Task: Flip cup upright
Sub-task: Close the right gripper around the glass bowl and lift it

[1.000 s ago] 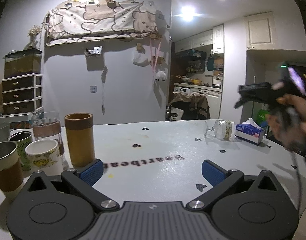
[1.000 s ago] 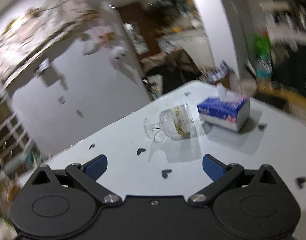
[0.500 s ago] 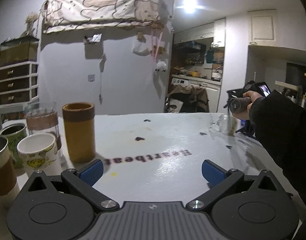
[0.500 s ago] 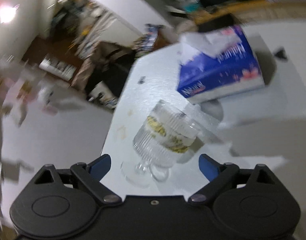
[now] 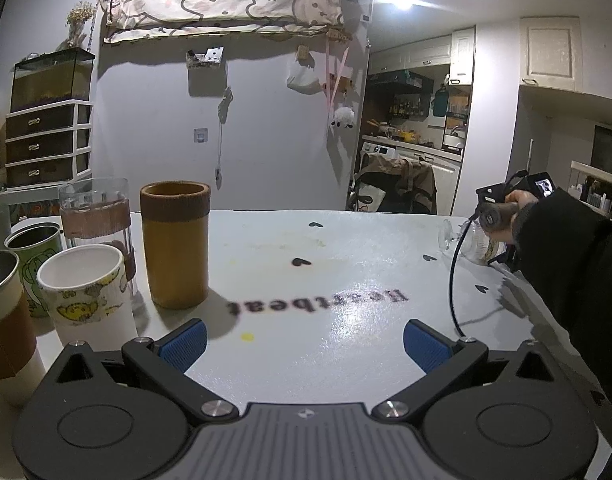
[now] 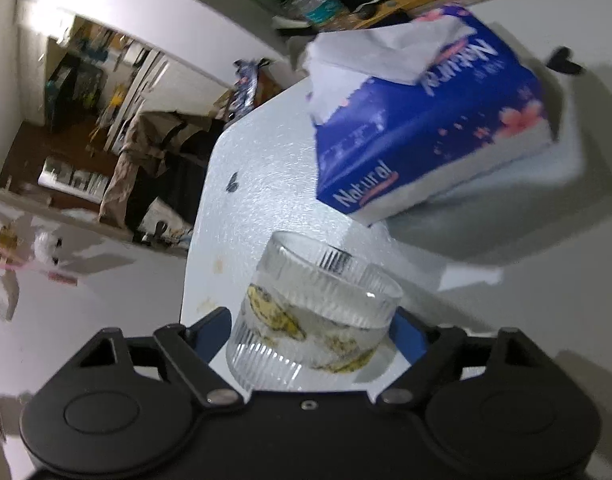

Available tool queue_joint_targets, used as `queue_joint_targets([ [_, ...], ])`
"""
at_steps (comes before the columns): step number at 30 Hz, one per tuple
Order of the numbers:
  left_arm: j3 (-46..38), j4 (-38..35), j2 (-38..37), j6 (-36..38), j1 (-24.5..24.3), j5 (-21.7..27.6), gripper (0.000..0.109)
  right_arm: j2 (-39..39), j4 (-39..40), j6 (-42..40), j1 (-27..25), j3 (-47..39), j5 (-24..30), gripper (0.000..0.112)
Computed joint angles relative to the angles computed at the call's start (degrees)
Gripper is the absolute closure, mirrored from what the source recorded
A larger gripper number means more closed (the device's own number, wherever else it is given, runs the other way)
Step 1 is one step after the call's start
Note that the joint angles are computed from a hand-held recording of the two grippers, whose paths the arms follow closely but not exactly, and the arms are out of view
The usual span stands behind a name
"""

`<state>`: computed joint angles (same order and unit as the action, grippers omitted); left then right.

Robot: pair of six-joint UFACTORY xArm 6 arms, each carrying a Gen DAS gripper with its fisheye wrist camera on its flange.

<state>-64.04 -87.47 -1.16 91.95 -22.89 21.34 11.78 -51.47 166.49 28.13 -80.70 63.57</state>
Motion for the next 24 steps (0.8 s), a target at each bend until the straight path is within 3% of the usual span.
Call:
queue_joint_targets([
  [5, 0.61, -0.9, -0.69, 0.53, -0.24, -0.25, 0.006, -2.08, -5.55, -6.08, 0.46, 4.23, -3.71, 0.028],
  [12, 3.38, -3.59, -3.74, 3.03, -0.95, 0.05, 0.006, -9.49, -12.83, -4.96, 0.49, 15.44, -17.49, 0.029],
  [18, 6.3, -6.54, -6.94, 6.02, -1.56, -0.1, 0.006, -10.75, -18.19, -6.14, 3.04, 18.0, -24.15, 0.029],
  [24, 9.61, -8.83, -10.55, 8.03, -2.07, -0.56, 0.006, -8.96, -19.96, -14.85, 6.26, 16.39, -32.94, 0.03],
])
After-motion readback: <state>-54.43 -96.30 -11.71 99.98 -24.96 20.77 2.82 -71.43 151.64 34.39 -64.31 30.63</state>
